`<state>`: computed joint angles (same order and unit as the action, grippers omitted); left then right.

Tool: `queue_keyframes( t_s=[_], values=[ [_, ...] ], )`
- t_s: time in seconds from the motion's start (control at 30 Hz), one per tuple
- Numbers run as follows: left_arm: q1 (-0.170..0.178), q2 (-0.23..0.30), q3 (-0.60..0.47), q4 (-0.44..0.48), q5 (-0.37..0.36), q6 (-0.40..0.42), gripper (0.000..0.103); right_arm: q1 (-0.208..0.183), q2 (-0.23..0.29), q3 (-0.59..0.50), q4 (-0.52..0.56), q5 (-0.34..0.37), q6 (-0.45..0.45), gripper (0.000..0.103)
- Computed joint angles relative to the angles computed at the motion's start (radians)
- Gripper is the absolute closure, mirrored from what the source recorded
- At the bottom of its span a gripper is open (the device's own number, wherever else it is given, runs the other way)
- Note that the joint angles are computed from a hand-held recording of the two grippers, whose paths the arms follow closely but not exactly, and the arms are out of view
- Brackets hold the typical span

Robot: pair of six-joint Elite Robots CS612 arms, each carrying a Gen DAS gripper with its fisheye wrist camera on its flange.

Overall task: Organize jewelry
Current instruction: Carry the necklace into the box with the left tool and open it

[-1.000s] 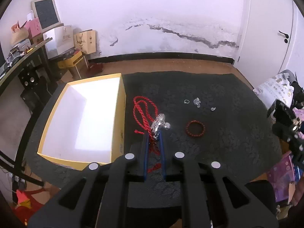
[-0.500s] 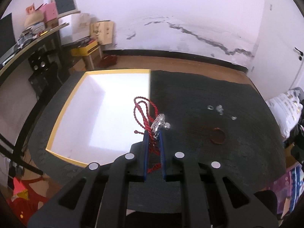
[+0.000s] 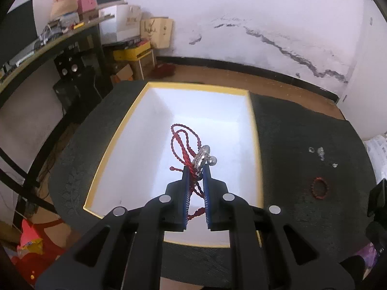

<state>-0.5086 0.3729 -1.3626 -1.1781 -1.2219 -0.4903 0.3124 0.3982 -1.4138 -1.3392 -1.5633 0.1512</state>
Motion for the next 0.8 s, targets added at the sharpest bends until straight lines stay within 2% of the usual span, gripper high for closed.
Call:
queue_keyframes(
  t_s=[0.07,0.17,0.3,0.43,0.63,0.8],
  values=[
    [0.018,0.003,0.011,-0.006,-0.025,-0.016,0.093,0.016,-0.02,0.051,-0.033,-0.015,-0.003,0.041],
    [0.032,0.009,0.023,-0.012,-0.024,-0.018,0.093,0.033,-0.046,0.114,-0.069,-0.039,-0.012,0.041],
    [0.053,0.017,0.035,-0.024,-0.052,-0.022,0.093,0.052,-0.062,0.16,-0.106,-0.062,-0.01,0.041],
    [0.062,0.026,0.045,-0.033,-0.049,-0.007,0.093,0.06,-0.069,0.182,-0.102,-0.082,-0.012,0.041],
    [0.081,0.037,0.051,-0.048,-0.085,0.002,0.093,0.065,-0.063,0.178,-0.092,-0.097,0.037,0.041],
    [0.09,0.042,0.052,-0.046,-0.102,-0.005,0.093,0.068,-0.063,0.182,-0.086,-0.104,0.036,0.041]
  ],
)
